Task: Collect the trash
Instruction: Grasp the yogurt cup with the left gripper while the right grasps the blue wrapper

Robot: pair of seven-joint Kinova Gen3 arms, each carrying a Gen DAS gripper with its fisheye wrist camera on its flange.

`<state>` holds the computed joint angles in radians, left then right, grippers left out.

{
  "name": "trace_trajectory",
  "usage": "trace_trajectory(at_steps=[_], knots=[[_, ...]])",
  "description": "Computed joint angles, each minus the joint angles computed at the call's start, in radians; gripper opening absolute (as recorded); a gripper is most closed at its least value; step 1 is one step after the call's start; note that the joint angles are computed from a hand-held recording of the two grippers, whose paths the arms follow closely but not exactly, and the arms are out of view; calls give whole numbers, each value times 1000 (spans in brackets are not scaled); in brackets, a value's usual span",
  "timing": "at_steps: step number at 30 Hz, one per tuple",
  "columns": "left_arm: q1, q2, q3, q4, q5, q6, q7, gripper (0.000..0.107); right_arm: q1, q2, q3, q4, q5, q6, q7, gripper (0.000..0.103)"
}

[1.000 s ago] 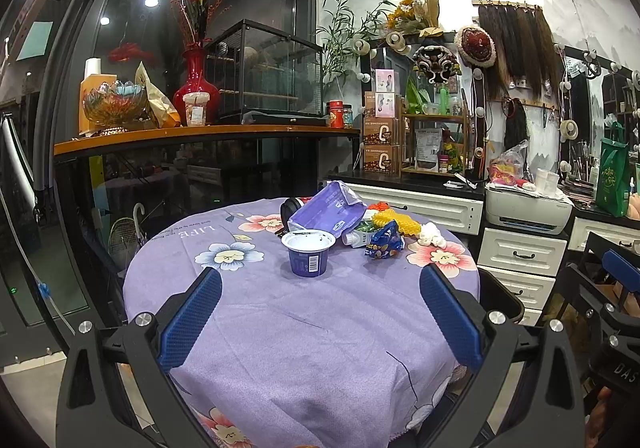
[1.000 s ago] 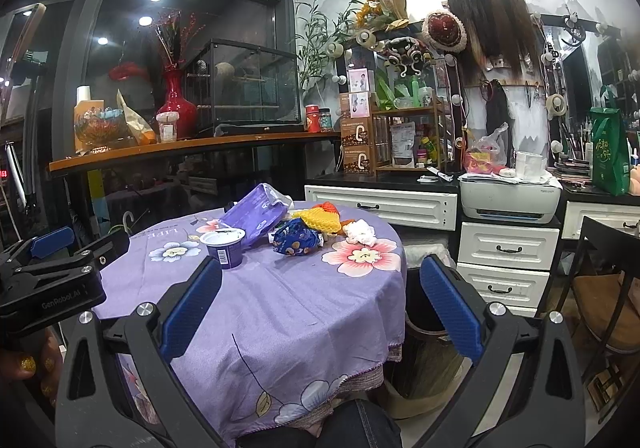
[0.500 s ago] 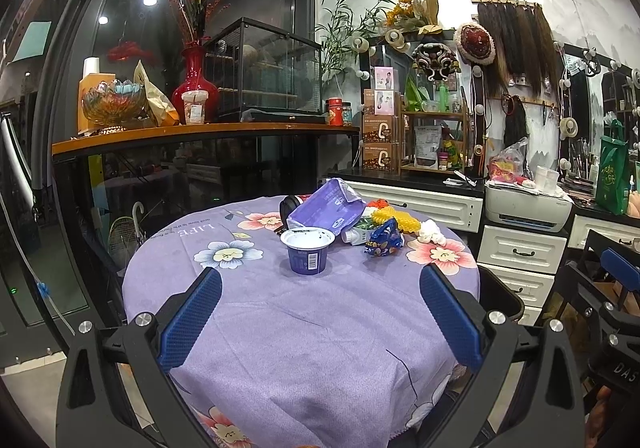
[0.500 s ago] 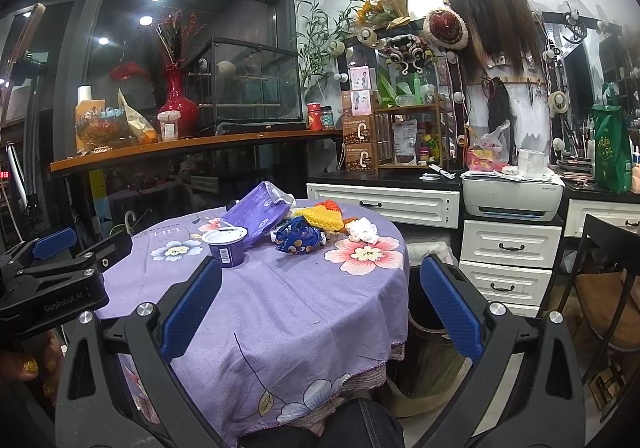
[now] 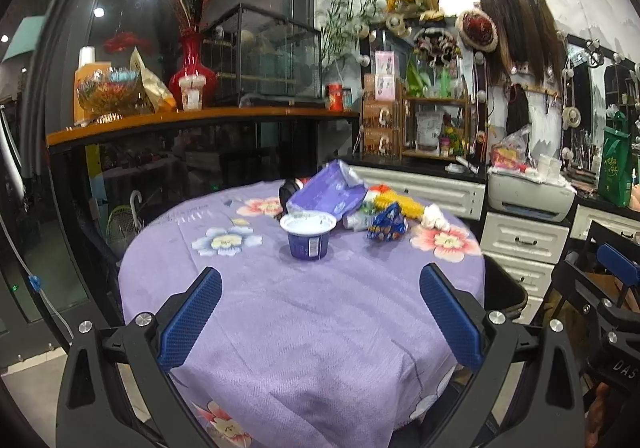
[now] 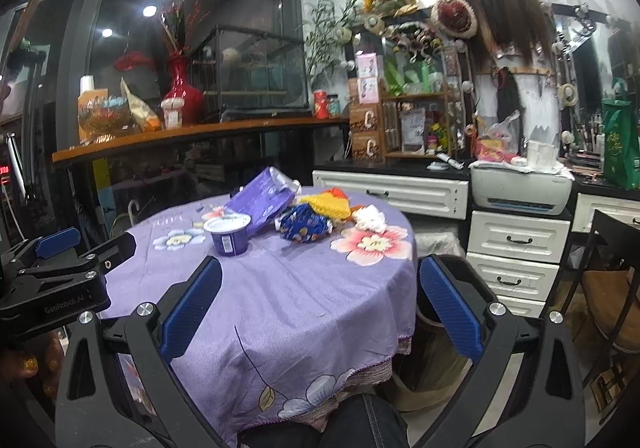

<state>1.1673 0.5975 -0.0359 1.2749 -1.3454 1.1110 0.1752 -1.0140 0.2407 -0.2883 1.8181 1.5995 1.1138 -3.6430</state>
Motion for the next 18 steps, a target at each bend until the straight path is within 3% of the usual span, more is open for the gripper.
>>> trace_trajectory(at_steps=[5,10,13,18], knots=[[-47,-4,17,3,73,-46,-40,98,82,21,18,-48,-61,-166,83,98],[-99,12,29,-48,201,-67,-180,98,157,60,54,-114,-164,-333,205,98],[-144,19,37,-87,300,-97,-286,98,296,116,-45,-197,-247,-384,327,98],[-213,44,28,-176,423,-123,-447,98,520,236,-266,-377,-361,-382,530,98]])
